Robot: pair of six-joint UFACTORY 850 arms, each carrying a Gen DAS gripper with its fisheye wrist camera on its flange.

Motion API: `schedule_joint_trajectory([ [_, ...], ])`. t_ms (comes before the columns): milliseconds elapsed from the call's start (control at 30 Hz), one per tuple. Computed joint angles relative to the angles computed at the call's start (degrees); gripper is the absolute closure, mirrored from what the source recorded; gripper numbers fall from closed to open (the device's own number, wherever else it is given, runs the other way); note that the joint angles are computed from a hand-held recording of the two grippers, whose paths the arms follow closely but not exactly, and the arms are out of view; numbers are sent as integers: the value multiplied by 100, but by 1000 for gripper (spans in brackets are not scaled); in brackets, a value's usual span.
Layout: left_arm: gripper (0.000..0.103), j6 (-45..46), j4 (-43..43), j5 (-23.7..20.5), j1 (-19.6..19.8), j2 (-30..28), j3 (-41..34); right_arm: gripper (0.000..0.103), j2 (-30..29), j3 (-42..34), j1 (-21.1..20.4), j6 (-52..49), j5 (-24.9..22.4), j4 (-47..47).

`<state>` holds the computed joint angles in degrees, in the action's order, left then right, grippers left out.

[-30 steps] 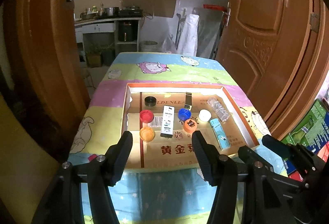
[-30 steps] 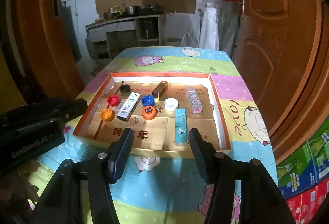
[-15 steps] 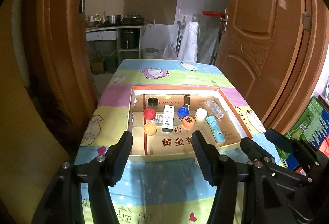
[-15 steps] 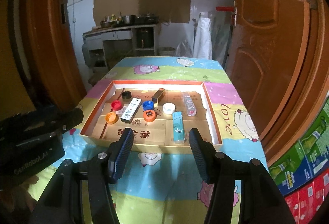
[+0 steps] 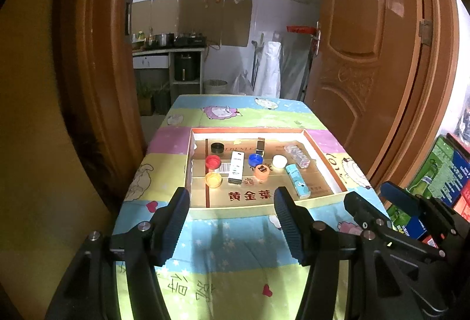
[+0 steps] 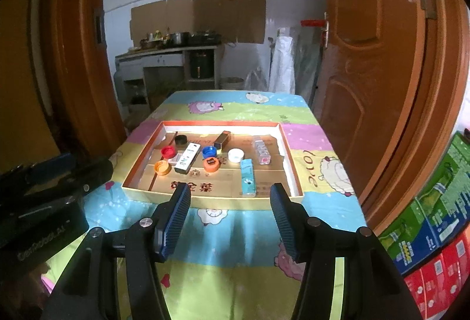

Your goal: Organize rigid objects

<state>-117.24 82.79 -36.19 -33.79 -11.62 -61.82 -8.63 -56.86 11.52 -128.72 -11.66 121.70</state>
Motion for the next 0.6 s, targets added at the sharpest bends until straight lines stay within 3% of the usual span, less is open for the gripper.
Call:
schedule_joint_trajectory([
  [600, 44, -590, 183, -1051, -799, 371, 301, 45, 906, 889, -158, -1538, -300, 1554],
])
